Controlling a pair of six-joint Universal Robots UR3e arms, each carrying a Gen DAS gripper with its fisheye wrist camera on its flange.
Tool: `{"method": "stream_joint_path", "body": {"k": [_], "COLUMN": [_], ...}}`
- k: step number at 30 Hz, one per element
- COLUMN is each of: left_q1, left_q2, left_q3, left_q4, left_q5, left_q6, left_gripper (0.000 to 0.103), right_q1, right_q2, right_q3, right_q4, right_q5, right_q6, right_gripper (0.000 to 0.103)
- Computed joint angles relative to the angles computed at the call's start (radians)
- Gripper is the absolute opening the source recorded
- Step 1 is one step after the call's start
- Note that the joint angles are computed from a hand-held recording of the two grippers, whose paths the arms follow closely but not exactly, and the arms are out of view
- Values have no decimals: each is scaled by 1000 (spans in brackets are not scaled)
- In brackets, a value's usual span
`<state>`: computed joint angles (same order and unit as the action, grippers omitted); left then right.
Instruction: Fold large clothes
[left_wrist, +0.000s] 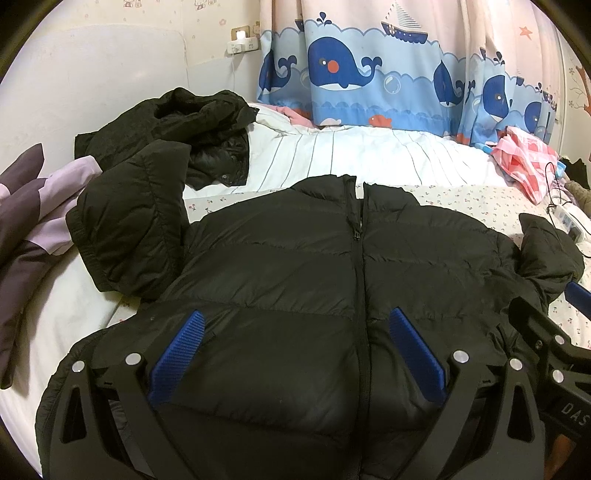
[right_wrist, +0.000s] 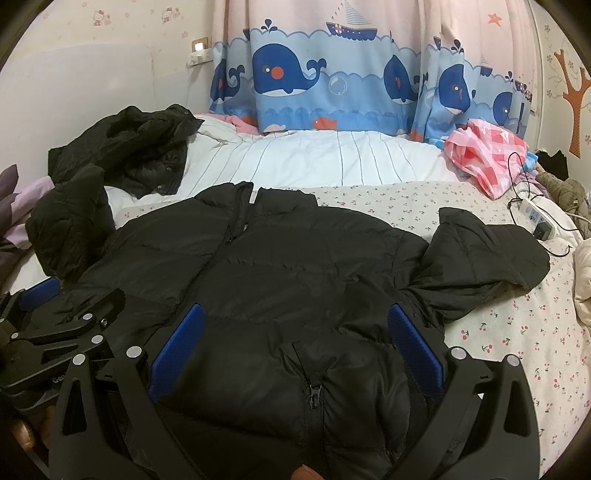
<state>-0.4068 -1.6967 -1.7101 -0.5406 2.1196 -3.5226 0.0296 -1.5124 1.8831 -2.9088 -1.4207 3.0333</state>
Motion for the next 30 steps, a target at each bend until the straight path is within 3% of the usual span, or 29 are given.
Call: {"method": "stream_joint_path", "body": {"k": [5,8,13,16,18,20,22,26,30], "left_q1": [3,7,19,18,11,-5,-4,4,29], "left_q2": [2,14,15,2,-7,-19,-25,-41,-35], "left_q3": [-11,-28,8,22,30,41,37,36,27], "left_q4": [16,31,-68,-93,-95,-102,-77,-48,-39], "left_q5": [-11,-9,21,21,21,43,38,33,-11], "left_q6": [0,3,38,46,47,52,51,54,36], "left_gripper": [96,96,96,96,96,96,96,96,96], "right_q1": [13,-42,-400,-631,-759,-814,-844,-846,-858], "right_q2": [0,-44,-118,-88,1,146,302,538,814], "right_q3": [-48,-78,-174,-233,-305,-439,-594,-830,-1119], "right_q4": [88,157,471,625,693,747,806,801,807], "right_q5": [-20,37,387,510,578,577,594,567,611], "right_q6": [-10,-35,-45,-23,-5,22,33,115,233], "right_gripper": [96,96,96,96,96,96,96,96,96]}}
